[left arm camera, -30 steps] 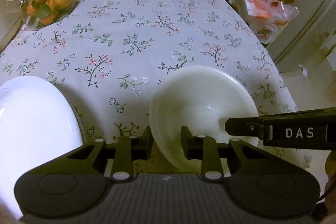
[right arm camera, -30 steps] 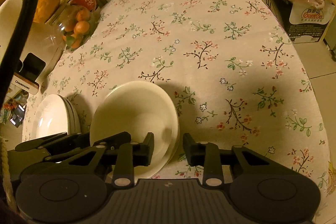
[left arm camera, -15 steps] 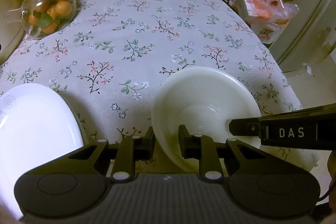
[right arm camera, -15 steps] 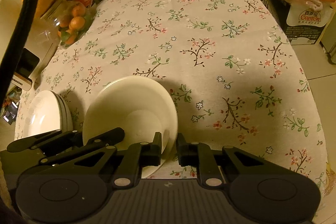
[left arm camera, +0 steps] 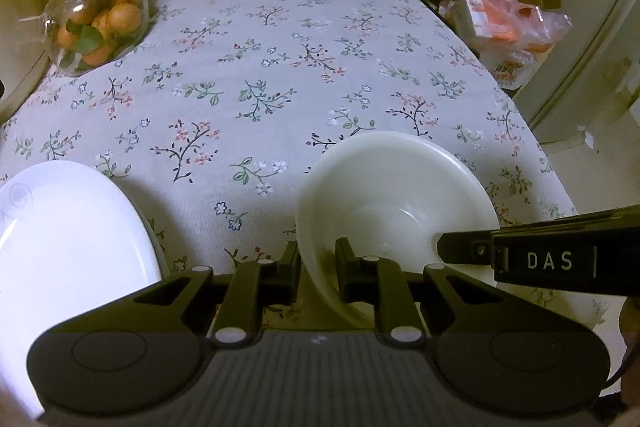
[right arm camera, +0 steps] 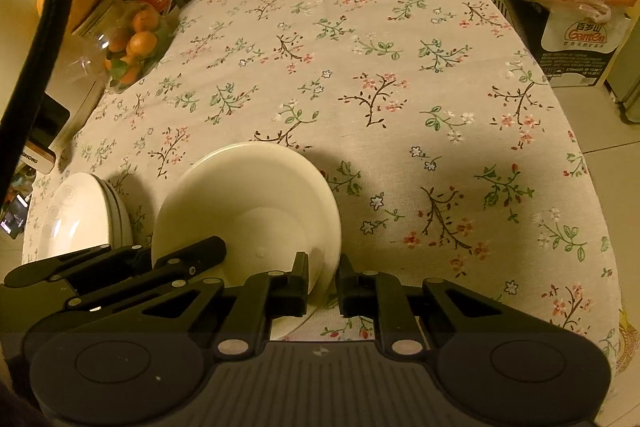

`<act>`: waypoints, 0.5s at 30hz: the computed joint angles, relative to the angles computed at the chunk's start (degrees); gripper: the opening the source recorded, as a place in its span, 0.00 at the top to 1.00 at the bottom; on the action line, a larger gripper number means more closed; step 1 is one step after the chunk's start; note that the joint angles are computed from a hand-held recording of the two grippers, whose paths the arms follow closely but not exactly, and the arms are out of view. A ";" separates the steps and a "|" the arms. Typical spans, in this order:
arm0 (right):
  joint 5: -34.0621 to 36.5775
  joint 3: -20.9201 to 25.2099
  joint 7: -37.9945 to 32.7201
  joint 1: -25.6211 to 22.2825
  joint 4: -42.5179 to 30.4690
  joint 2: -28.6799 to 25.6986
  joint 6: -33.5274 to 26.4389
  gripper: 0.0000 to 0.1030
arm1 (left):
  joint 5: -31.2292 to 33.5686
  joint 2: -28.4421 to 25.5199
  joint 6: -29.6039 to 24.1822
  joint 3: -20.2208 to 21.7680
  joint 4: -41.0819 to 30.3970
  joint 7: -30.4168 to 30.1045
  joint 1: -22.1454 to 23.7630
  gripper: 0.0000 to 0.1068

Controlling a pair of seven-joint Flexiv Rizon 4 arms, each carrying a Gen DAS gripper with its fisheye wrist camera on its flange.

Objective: Organize plates and bowls
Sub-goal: 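Lift the cream bowl with both grippers toward the white plates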

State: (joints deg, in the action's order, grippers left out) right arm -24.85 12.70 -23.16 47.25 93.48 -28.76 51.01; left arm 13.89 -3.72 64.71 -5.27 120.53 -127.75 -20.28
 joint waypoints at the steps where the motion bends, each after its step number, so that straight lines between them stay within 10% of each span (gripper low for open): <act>1: -0.05 -0.07 0.15 0.04 0.01 0.02 0.03 0.88 | -0.26 0.03 0.15 0.00 0.13 0.12 0.03 0.85; 15: -0.65 -0.25 0.62 0.20 0.13 0.00 0.41 0.88 | -5.35 0.24 2.18 -0.06 2.07 1.65 0.55 0.86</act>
